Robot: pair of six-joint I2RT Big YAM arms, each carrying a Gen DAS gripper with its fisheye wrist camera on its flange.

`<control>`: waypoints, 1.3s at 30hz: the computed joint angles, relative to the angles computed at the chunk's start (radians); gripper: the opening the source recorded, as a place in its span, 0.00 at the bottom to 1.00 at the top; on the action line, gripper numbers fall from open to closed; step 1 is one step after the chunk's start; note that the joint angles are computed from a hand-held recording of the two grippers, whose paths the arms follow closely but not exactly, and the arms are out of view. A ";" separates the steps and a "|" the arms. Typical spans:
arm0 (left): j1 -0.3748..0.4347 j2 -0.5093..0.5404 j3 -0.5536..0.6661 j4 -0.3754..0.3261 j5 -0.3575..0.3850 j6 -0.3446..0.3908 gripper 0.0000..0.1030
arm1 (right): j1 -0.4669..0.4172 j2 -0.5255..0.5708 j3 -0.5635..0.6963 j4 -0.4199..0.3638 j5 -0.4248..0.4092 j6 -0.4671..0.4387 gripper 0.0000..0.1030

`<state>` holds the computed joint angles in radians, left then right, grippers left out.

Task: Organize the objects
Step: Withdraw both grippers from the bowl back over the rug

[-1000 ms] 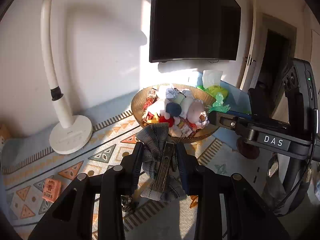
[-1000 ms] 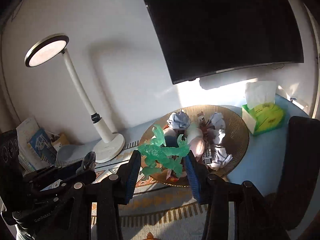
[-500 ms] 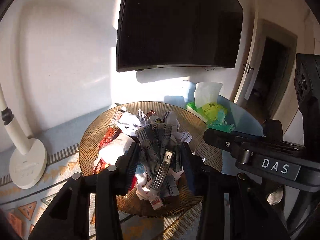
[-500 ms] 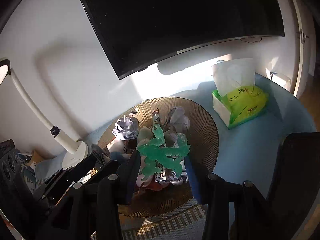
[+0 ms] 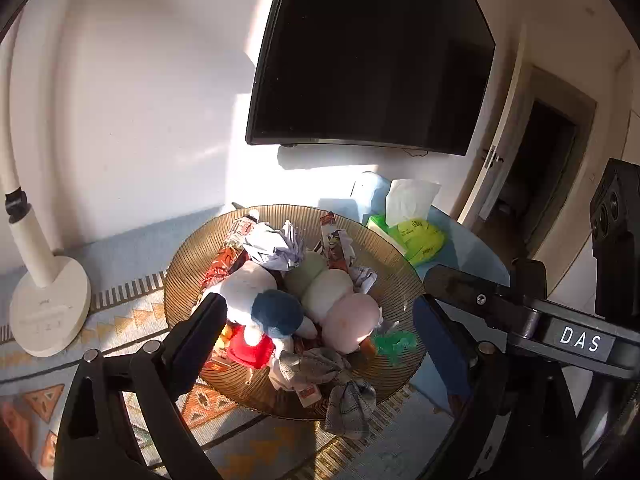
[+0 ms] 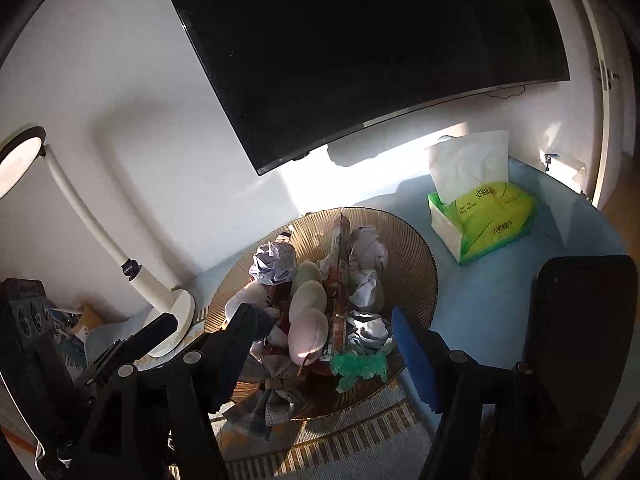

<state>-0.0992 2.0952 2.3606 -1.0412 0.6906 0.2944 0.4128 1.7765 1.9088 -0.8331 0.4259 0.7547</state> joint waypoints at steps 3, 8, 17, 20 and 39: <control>0.012 -0.031 -0.037 -0.001 0.005 0.026 0.92 | 0.025 -0.010 -0.011 0.022 0.001 -0.032 0.67; 0.073 -0.122 -0.166 0.047 0.025 0.049 0.92 | 0.082 -0.015 -0.021 0.096 -0.003 -0.103 0.73; 0.249 -0.262 -0.363 0.174 0.122 -0.074 0.99 | 0.175 0.088 0.107 0.080 -0.023 -0.215 0.88; 0.309 -0.297 -0.448 0.285 0.019 -0.170 0.99 | 0.184 0.148 0.148 0.053 -0.091 -0.178 0.90; 0.331 -0.203 -0.541 0.284 -0.484 -0.094 0.99 | 0.227 0.462 0.473 -0.227 -0.050 -0.231 0.90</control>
